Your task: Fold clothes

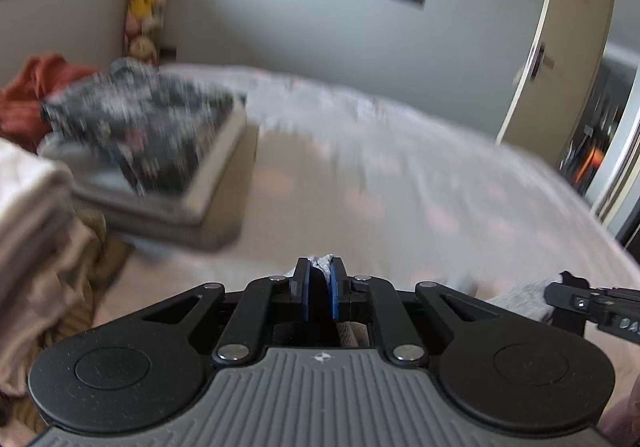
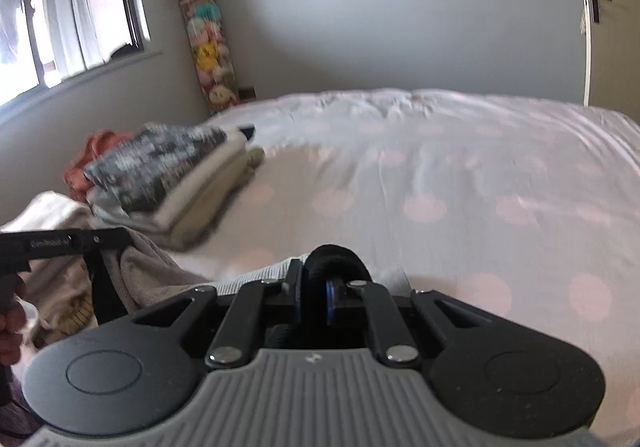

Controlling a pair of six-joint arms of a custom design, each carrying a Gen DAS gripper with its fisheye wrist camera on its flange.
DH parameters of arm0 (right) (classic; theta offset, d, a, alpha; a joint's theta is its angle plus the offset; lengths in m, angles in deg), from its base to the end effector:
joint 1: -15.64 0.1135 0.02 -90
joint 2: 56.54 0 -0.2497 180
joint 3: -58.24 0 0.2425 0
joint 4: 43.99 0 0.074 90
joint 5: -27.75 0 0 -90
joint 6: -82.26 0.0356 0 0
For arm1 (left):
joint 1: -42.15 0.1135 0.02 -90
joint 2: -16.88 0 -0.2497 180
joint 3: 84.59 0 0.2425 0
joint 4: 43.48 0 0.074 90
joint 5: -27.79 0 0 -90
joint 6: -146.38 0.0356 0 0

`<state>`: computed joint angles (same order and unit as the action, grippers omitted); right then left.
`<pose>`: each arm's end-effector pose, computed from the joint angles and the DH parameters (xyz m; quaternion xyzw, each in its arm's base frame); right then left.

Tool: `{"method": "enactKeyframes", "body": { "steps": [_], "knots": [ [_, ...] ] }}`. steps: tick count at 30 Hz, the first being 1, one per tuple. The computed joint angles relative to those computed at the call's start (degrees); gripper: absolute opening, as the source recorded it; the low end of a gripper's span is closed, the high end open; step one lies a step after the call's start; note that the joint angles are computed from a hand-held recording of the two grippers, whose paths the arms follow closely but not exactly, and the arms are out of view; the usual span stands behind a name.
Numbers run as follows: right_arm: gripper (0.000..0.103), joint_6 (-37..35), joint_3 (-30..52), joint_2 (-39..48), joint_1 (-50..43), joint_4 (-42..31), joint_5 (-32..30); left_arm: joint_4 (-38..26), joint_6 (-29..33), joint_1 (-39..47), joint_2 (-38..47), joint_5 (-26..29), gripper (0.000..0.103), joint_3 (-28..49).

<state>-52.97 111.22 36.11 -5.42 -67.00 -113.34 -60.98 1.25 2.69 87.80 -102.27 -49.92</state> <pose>0.2549 -0.0685 0.1225 -0.2831 0.8360 0.2343 0.4075 0.1642 -0.1055 0.1244 -0.2273 0.8700 0.0060 0.4374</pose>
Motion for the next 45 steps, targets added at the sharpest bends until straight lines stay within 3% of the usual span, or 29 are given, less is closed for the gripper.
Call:
{"method": "enactKeyframes", "body": {
  "steps": [3, 5, 7, 10, 13, 16, 20, 23, 28, 33, 35, 37, 40, 45],
  "knots": [
    [0.019, 3.58, -0.71, 7.96, 5.11, 9.66, 12.63, 0.75, 4.13, 2.34, 10.55, 6.9, 0.011, 4.23],
    [0.025, 5.89, 1.78, 13.49, 6.87, 10.61, 18.56, -0.59, 5.42, 2.22, 14.09, 7.62, 0.022, 6.09],
    [0.026, 6.44, 4.03, 15.47, 5.16, 8.39, 17.57, -1.3, 6.08, 1.68, 15.8, 7.16, 0.025, 6.63],
    [0.033, 4.69, 4.18, 13.61, 3.44, 5.89, 15.49, -0.84, 8.87, -2.0, 13.28, 1.4, 0.027, 4.72],
    [0.041, -0.33, 3.96, 10.6, 2.27, 1.6, 13.08, -0.9, 11.96, -5.16, 11.88, -3.59, 0.049, 4.12],
    [0.048, -9.93, 2.26, 6.36, 1.27, -1.85, 11.5, -0.34, 15.27, -6.23, 10.17, -5.56, 0.05, 3.41],
    [0.048, -21.26, -2.21, 1.06, 2.5, 0.09, 13.42, 0.77, 17.98, -4.55, 7.6, -2.32, 0.05, 1.84],
    [0.048, -27.1, -3.95, -0.23, 4.01, 0.81, 15.58, -1.21, 20.27, -3.32, 11.86, 1.1, 0.05, 4.16],
    [0.059, -29.84, -7.06, 0.74, 7.23, 5.47, 20.95, -2.86, 23.98, -4.13, 20.27, 3.49, 0.05, 8.04],
    [0.059, -28.95, -8.19, 5.79, 10.01, 11.61, 25.86, -2.97, 25.32, -2.48, 25.66, 7.34, 0.05, 10.06],
    [0.054, -28.45, -8.04, 7.51, 10.78, 12.9, 27.07, -2.69, 25.59, -1.77, 27.14, 8.8, 0.05, 10.36],
    [0.01, -29.05, -7.92, 7.38, 10.79, 11.98, 26.57, -2.93, 25.42, -1.36, 26.93, 8.83, 0.05, 10.36],
    [0.008, -27.62, -9.56, 5.66, 10.06, 15.26, 24.67, -2.2, 24.64, -1.28, 24.83, 7.83, 0.049, 9.2],
    [0.008, -15.05, -6.73, 7.68, 9.41, 21.66, 23.88, -0.26, 25.28, -1.02, 22.63, 6.31, 0.049, 7.77]
  ]
}}
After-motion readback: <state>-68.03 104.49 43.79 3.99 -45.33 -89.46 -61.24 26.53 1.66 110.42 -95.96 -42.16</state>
